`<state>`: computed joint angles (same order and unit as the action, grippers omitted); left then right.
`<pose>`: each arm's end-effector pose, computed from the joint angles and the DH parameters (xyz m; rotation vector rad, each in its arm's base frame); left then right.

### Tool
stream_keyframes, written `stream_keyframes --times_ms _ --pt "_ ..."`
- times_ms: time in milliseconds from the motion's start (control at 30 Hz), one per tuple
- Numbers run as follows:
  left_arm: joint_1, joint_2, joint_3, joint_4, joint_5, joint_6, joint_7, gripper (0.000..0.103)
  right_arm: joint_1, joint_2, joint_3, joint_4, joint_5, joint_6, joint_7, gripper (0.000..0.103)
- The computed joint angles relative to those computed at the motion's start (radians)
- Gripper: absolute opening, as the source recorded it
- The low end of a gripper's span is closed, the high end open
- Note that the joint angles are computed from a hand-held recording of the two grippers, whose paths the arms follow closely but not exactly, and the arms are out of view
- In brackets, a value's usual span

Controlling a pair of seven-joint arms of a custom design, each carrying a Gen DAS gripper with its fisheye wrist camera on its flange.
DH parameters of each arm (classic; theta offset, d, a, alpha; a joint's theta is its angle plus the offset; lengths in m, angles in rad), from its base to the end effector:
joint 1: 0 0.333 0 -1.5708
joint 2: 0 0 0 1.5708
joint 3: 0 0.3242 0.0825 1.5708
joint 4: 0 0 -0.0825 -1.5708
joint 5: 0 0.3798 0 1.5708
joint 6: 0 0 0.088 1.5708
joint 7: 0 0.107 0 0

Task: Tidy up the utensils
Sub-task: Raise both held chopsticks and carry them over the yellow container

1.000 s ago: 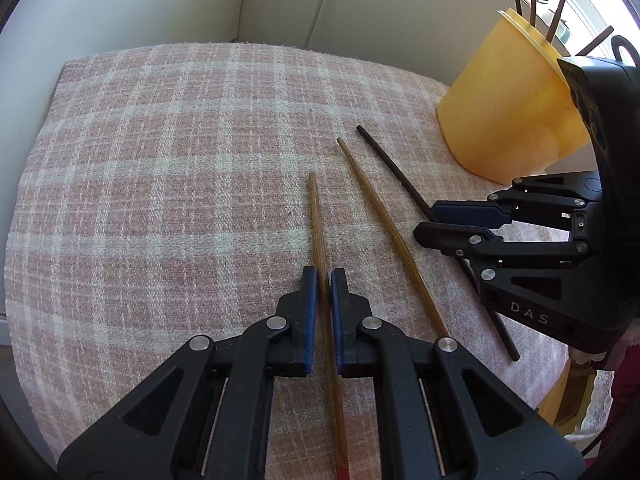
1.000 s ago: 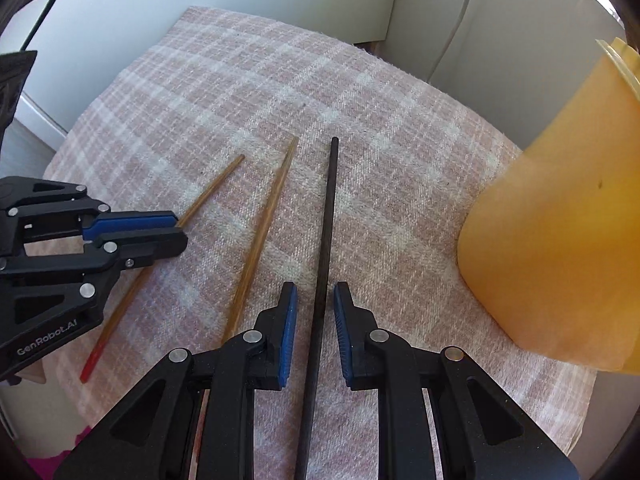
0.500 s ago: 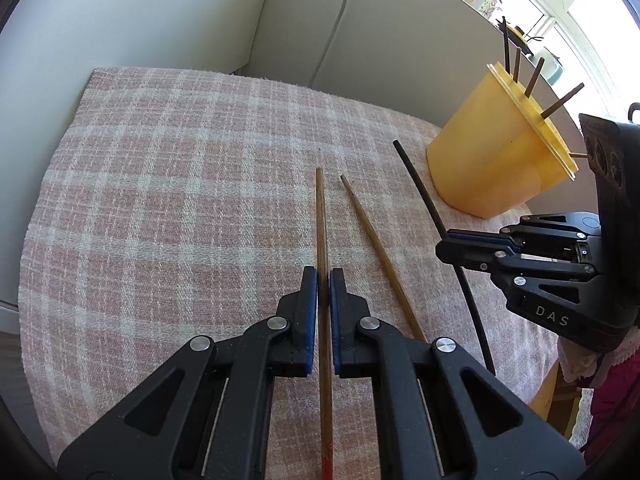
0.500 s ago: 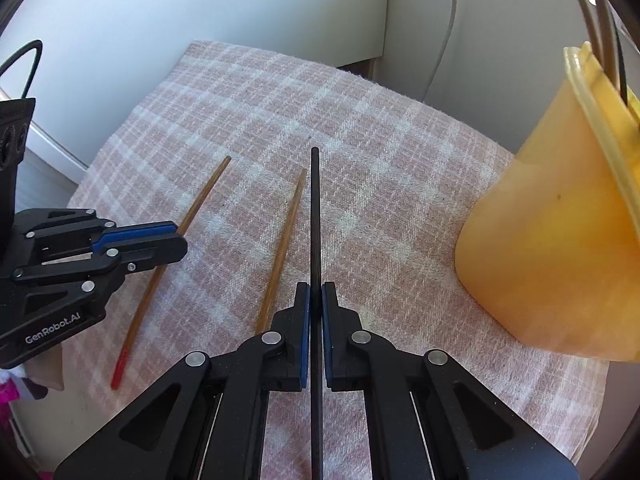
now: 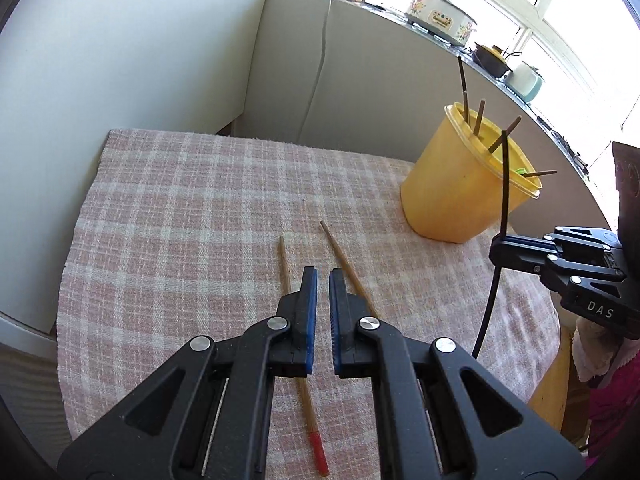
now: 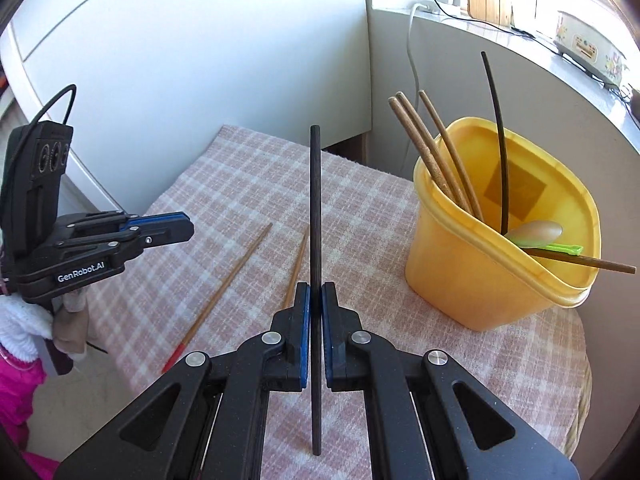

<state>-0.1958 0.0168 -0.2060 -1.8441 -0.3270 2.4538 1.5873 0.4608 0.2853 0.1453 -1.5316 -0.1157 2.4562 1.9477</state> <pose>0.5601 -0.2370 0.5868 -1.7997 2.2624 -0.9631 0.5771 0.3831 0.5768 -2.0143 1.5245 -0.3211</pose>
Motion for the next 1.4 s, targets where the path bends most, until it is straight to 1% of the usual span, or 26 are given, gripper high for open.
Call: stream_keyframes --times_ms 33,67,100,133,167,233,300,333,367,400,467,500,600,767,833,900,967,1000,1100,1133,1200,1233,1267,1400 --pt "-0.009 0.035 -0.006 0.031 0.029 -0.039 -0.028 0.005 0.000 0.000 0.000 -0.001 0.001 -0.001 0.001 0.004" --pt "-0.014 0.063 -0.006 0.063 0.061 -0.080 -0.051 0.010 0.000 -0.001 0.000 -0.002 0.002 -0.002 0.001 0.004" --pt "-0.024 0.096 -0.010 0.085 0.103 -0.101 -0.081 0.020 0.002 0.003 0.000 0.002 0.001 -0.002 0.002 0.004" --pt "-0.026 0.120 -0.009 0.110 0.130 -0.130 -0.092 0.023 0.000 -0.002 0.001 -0.003 0.003 0.000 0.000 0.004" --pt "-0.038 0.147 -0.009 0.138 0.166 -0.159 -0.120 0.024 0.001 -0.007 0.001 -0.007 0.003 0.001 0.001 0.004" --pt "-0.043 0.190 -0.001 0.180 0.194 -0.209 -0.132 0.024 0.002 -0.007 0.001 -0.005 0.002 0.004 0.006 0.004" --pt "-0.048 0.217 0.008 0.200 0.207 -0.220 -0.132 0.024 0.002 -0.010 0.002 -0.007 0.004 0.011 0.004 0.004" --pt "-0.047 0.211 0.008 0.180 0.209 -0.183 -0.120 0.023 0.002 -0.012 0.003 -0.008 0.005 0.014 0.002 0.004" --pt "-0.048 0.212 0.008 0.178 0.219 -0.174 -0.108 0.013 0.000 -0.020 0.004 -0.016 0.007 0.018 -0.002 0.004" --pt "-0.047 0.212 0.008 0.172 0.223 -0.160 -0.097 0.005 0.001 -0.023 0.004 -0.019 0.006 0.022 -0.003 0.004" --pt "-0.031 0.211 -0.002 0.171 0.169 -0.148 -0.088 0.003 -0.001 -0.030 0.004 -0.028 0.007 0.031 -0.005 0.004" --pt "-0.017 0.194 -0.005 0.150 0.128 -0.128 -0.071 0.003 -0.001 -0.037 0.003 -0.036 0.007 0.038 -0.004 0.004" --pt "-0.001 0.131 -0.007 0.092 0.060 -0.050 -0.037 0.003 -0.006 -0.060 0.002 -0.065 0.009 0.065 -0.001 0.004" --pt "0.004 0.014 -0.013 0.013 -0.048 0.050 0.036 0.003 -0.010 -0.116 -0.005 -0.135 -0.016 0.121 0.027 0.004" --pt "0.000 -0.033 -0.012 -0.019 -0.076 0.086 0.071 0.003 -0.011 -0.142 -0.007 -0.165 -0.030 0.144 0.045 0.004" --pt "-0.009 -0.065 -0.013 -0.040 -0.079 0.129 0.090 0.003 -0.013 -0.167 -0.008 -0.195 -0.045 0.166 0.061 0.004" --pt "-0.024 -0.094 -0.022 -0.062 -0.074 0.173 0.082 0.003 -0.013 -0.186 -0.010 -0.217 -0.071 0.183 0.089 0.004" --pt "-0.029 -0.106 -0.017 -0.070 -0.093 0.184 0.102 0.003 -0.014 -0.196 -0.011 -0.226 -0.081 0.187 0.101 0.004" --pt "-0.046 -0.125 -0.024 -0.085 -0.098 0.226 0.091 0.003 -0.022 -0.218 -0.011 -0.250 -0.091 0.203 0.119 0.004" --pt "-0.052 -0.112 -0.028 -0.068 -0.093 0.238 0.083 0.003 -0.024 -0.225 -0.011 -0.257 -0.092 0.209 0.124 0.004" --pt "-0.072 -0.115 -0.010 -0.060 -0.114 0.252 0.107 0.003 -0.030 -0.233 -0.012 -0.265 -0.092 0.222 0.128 0.004" --pt "-0.069 -0.081 -0.033 -0.024 -0.085 0.272 0.074 0.003 -0.034 -0.237 -0.013 -0.270 -0.095 0.231 0.133 0.004" --pt "-0.074 -0.058 -0.039 0.002 -0.075 0.284 0.069 0.003 -0.037 -0.247 -0.014 -0.279 -0.098 0.239 0.141 0.004" --pt "-0.088 -0.043 -0.047 0.040 -0.106 0.324 0.103 0.003 -0.052 -0.274 -0.019 -0.306 -0.091 0.279 0.160 0.004"
